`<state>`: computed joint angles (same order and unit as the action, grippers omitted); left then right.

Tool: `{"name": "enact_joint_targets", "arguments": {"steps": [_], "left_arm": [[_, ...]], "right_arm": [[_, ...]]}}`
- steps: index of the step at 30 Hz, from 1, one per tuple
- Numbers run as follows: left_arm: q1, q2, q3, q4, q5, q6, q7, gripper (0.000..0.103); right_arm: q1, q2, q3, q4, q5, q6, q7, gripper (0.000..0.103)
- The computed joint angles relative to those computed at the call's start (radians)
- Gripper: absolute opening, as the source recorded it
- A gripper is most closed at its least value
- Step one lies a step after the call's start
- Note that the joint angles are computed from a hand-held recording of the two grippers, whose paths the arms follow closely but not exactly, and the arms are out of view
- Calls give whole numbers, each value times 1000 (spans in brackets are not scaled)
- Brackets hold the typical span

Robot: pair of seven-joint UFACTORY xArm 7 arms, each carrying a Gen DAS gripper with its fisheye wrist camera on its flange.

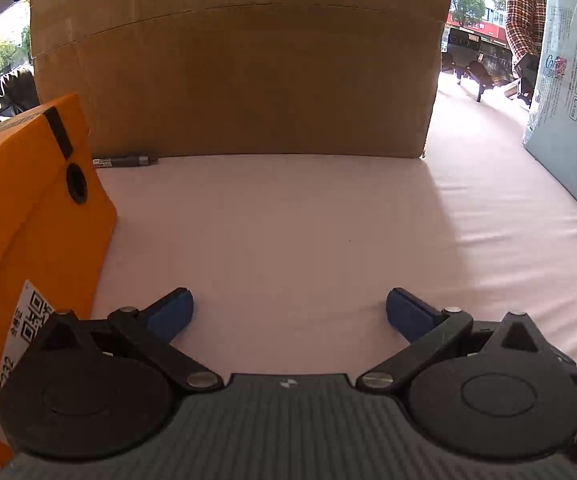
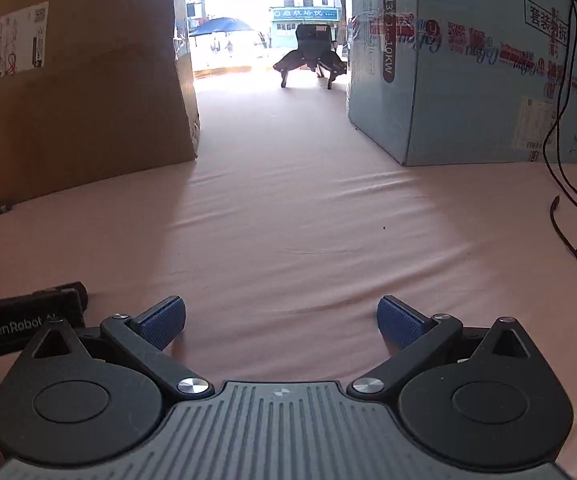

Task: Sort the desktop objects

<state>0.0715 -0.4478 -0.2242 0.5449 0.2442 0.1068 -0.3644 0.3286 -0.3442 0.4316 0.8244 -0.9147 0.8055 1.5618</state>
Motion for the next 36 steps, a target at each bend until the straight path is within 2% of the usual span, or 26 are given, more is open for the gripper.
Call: {"name": "enact_joint_targets", "arguments": {"steps": [5,8,13,14,16,17,20,25,26,28,30,31,33,34,36], "left_arm": [[43,120,-28,93,33,-33,-28,103],[81,161,-45,132,66,-36,-81,103],[-59,146,102,98,-30,-78,7,103],[-38,136,87,92,-29,-75,2,103],[90,111,-18,88,28,-52,-81,103],[114,106,-35,92,39,-32,-98,103],[48,97,25,102,13,15,-67,103],[19,74,51,87,3,28,-61,103],[23,72,44,89,15,41,-54,103],[93,61,-29,88,109,48,-80,103],[152,43,-87,80,181,27,-129,103],[130,45,-68,78,174,26,-119,103],[50,58,8,79,109,30,-84,103],[29,61,28,79,86,30,-74,103],[32,61,26,78,79,24,-73,103]], "right_arm": [[7,113,-2,94,-50,42,8,103],[29,196,-27,173,-86,74,10,103],[82,275,-82,251,-120,95,3,103],[95,268,-94,244,-120,89,12,103],[112,252,-110,228,-119,78,26,103],[117,248,-114,225,-119,78,28,103],[122,253,-124,230,-124,72,28,103],[112,260,-146,225,-133,37,29,103],[111,262,-146,227,-134,41,34,103],[112,261,-145,229,-134,60,48,103],[114,261,-139,236,-131,128,104,103],[90,252,-124,230,-119,151,144,103],[97,219,-155,195,-127,109,191,103],[92,219,-153,194,-127,102,181,103],[95,249,-139,227,-116,142,122,103]]}}
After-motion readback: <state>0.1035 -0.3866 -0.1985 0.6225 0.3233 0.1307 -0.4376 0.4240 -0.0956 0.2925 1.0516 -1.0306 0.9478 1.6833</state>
